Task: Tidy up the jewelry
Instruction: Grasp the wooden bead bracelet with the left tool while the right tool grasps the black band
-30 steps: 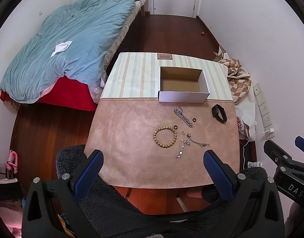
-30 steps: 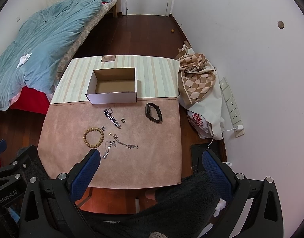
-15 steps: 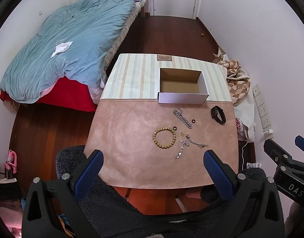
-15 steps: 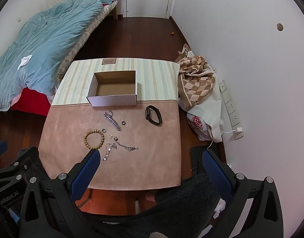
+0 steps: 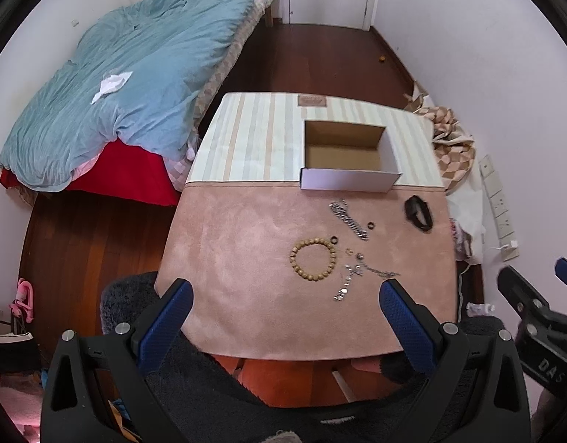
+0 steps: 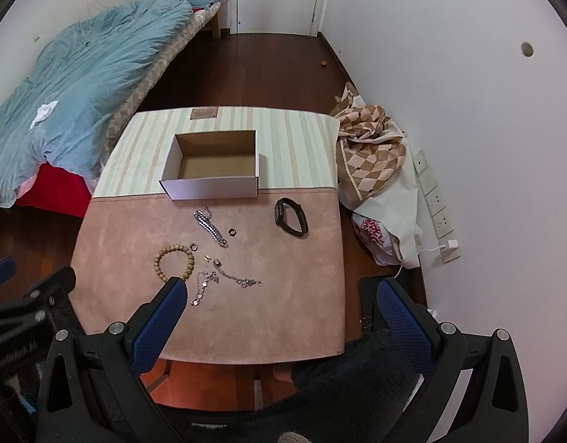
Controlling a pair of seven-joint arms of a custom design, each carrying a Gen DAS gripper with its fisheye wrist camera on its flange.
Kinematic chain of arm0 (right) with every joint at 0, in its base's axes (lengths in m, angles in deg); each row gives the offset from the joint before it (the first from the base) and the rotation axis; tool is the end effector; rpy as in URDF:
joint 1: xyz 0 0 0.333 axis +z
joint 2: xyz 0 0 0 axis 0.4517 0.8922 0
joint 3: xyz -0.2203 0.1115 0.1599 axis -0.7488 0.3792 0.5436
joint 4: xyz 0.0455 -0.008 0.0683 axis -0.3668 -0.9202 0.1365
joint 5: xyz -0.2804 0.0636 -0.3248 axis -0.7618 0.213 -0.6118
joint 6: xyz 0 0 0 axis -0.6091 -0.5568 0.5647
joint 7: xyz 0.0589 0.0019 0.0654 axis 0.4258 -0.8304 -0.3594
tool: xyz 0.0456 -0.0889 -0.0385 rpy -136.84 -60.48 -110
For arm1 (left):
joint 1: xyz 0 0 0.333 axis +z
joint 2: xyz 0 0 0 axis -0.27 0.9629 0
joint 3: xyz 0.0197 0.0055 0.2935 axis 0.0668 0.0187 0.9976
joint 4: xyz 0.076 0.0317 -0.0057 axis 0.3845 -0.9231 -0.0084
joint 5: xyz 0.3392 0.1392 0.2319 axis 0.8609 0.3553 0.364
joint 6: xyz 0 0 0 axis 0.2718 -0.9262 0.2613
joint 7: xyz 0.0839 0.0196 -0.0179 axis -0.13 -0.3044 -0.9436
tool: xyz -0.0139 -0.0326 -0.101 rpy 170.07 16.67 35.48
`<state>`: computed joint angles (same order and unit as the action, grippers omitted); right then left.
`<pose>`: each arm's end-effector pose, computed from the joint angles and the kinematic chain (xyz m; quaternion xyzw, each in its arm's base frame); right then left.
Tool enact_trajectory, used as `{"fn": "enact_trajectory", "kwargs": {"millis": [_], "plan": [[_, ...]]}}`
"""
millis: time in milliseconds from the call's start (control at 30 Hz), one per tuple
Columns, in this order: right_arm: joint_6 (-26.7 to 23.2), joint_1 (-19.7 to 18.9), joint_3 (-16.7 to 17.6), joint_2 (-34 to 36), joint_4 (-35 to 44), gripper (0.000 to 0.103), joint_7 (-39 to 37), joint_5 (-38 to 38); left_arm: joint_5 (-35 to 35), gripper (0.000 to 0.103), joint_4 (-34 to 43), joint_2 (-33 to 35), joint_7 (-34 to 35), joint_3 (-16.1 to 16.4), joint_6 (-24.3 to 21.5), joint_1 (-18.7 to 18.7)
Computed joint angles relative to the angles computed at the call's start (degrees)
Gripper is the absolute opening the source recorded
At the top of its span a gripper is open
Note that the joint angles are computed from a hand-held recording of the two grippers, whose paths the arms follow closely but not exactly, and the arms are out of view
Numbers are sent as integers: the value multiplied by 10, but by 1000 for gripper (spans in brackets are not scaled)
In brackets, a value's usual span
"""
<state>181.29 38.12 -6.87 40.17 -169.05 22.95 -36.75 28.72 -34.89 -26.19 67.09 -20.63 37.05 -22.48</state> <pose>0.5117 0.1279 0.7327 -0.8088 0.5400 -0.1688 0.1605 0.4473 -0.1734 0.7280 -0.8314 0.5202 -0.0928 0.1720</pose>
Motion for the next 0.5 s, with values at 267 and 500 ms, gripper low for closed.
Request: {"fn": "enact_trajectory", "kwargs": {"millis": [267,500], "plan": [[27,-1,-2,43,-39,103,15,1,-4,103,-79,17,41,21,40,7],[23,-5,-8,103,-56,93,29,18,-44,101,-127,46,65,38,78,15]]}}
